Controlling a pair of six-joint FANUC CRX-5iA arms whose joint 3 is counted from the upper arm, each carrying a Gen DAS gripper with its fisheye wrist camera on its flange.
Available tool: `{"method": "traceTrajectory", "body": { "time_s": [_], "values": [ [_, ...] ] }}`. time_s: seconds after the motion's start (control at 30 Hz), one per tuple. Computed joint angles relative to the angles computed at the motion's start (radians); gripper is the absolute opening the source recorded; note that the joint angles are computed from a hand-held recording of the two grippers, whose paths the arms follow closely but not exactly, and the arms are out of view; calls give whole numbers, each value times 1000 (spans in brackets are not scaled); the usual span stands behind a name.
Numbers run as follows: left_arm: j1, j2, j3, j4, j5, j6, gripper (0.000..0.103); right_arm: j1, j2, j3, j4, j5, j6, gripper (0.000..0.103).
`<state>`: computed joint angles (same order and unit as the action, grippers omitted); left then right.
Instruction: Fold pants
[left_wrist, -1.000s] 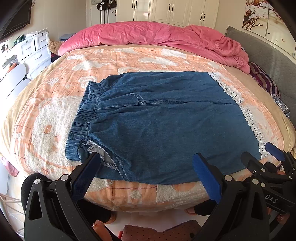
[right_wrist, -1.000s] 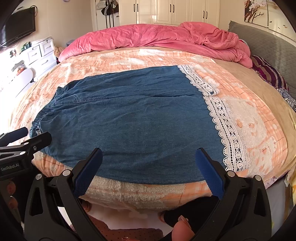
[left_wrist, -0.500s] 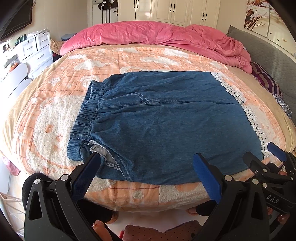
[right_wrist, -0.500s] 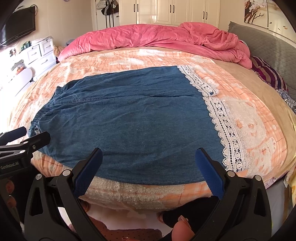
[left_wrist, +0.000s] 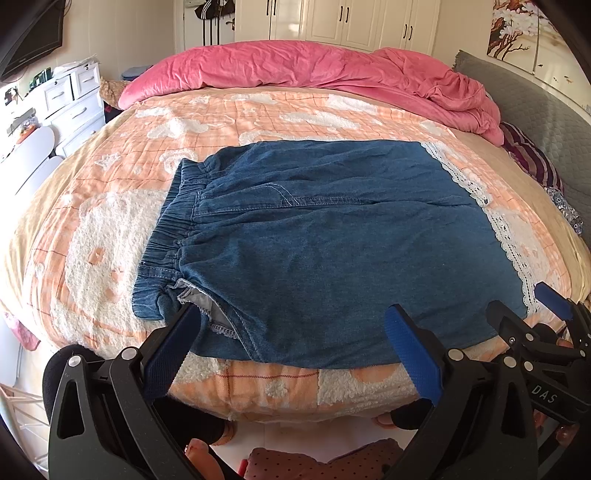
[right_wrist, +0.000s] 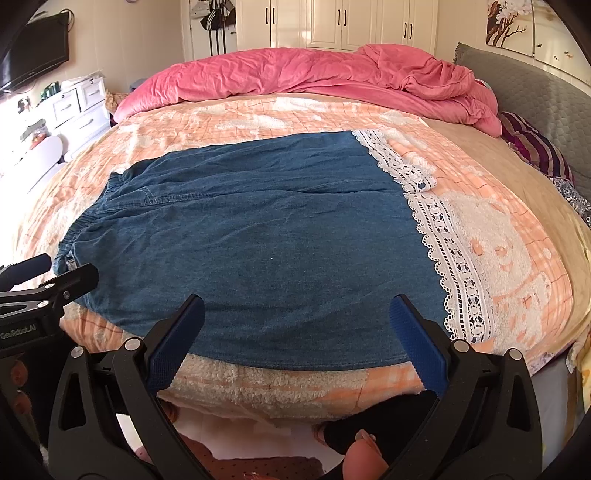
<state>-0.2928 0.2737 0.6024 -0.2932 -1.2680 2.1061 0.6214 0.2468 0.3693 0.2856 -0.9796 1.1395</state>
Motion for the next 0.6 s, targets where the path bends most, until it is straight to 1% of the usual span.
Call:
{"method": "traceTrajectory", "body": {
  "time_s": [0.13, 0.37, 0.5, 0.6],
  "values": [
    [3, 6, 0, 6, 5, -3, 99, -4, 5, 8, -9, -5, 7, 94],
    [23, 16, -2, 39, 28, -13, 99, -6, 19, 36, -56, 11, 68, 94],
    [41, 36, 18, 61, 38, -37, 99, -11, 51, 86, -87, -1, 111, 94],
    [55, 56, 54, 53, 23, -49, 99, -19, 93, 152, -105, -20, 139, 94]
  ]
}}
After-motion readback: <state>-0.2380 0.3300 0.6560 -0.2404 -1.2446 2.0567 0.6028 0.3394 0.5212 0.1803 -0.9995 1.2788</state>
